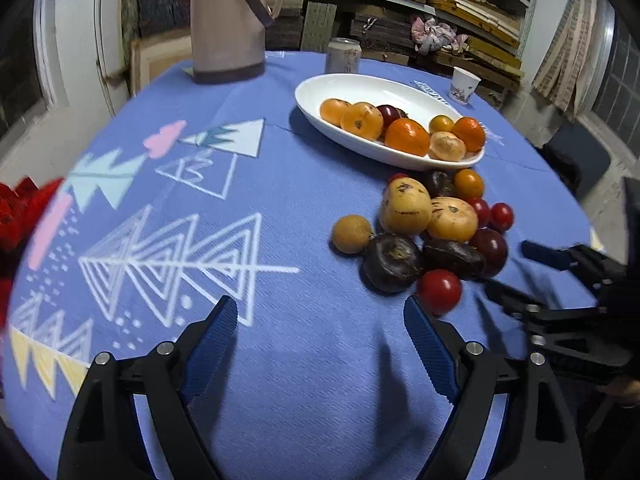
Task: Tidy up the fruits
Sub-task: 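Grasp the dark red plum with the right tool while the left tool reaches the pile, then grasp the red cherry tomato with the left tool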
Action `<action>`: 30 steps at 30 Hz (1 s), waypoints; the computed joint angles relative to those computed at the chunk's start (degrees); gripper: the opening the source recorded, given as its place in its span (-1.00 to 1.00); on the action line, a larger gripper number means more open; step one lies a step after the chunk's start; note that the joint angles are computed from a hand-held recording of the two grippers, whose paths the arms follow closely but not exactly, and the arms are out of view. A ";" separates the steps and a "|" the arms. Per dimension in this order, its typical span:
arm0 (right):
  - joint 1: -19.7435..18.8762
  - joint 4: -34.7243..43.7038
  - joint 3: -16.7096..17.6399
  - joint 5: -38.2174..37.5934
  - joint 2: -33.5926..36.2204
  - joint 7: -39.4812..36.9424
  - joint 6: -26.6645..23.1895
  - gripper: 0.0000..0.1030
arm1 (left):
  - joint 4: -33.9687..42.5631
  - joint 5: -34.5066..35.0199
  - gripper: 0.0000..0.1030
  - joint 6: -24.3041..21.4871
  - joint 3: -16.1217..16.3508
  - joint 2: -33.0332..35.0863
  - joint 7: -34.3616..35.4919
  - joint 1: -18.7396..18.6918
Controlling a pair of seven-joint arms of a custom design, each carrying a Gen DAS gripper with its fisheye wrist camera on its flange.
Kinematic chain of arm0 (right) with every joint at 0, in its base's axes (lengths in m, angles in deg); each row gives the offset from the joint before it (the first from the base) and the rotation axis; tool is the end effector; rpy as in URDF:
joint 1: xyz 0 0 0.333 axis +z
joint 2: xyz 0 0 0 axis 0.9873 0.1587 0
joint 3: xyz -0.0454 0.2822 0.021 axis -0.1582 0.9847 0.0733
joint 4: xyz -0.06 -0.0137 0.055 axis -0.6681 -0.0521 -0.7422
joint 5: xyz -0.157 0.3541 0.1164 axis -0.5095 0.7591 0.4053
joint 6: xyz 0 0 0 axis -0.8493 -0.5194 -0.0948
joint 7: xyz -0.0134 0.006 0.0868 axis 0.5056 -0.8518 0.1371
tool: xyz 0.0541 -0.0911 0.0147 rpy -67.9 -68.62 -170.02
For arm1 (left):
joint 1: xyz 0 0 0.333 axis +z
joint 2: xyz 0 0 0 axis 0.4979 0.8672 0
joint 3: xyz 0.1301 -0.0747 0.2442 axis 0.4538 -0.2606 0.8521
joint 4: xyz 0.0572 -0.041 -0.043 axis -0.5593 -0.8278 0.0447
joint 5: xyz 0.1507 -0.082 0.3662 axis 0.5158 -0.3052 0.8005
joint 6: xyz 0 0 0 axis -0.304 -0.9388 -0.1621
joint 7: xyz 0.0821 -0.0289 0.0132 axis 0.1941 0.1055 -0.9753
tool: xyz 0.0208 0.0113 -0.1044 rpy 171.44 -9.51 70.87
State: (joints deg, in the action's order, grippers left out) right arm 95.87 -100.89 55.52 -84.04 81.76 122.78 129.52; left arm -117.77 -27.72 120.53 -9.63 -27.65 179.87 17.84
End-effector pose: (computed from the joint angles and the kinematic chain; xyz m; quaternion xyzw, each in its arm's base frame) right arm 0.4997 0.2378 0.3992 -0.7021 0.6316 -0.2273 0.2378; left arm 0.5432 -0.2610 0.4120 -0.5386 0.7755 -0.3004 0.1353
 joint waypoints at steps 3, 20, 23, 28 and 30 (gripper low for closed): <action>0.74 2.87 -0.09 0.81 2.35 -1.74 -2.44 0.33 | -0.20 -1.52 0.67 0.10 -0.31 -0.12 1.45 0.11; -0.79 -8.19 -0.09 12.83 -5.84 -8.95 7.76 -0.27 | 0.65 -5.27 0.67 -1.38 -1.56 0.90 7.46 -1.88; -2.31 -11.44 1.25 15.36 -8.61 -10.08 9.26 -0.27 | 1.13 -9.03 0.67 0.23 -2.89 1.90 9.71 -1.62; -1.25 -15.14 0.89 23.73 -10.64 -16.05 13.17 -0.27 | 3.79 -4.06 0.52 -1.11 -2.72 4.43 5.24 -2.35; -0.50 -15.67 0.64 26.80 -10.64 -18.48 14.25 -0.27 | 4.11 -4.96 0.44 -0.76 -3.68 4.80 6.39 -1.74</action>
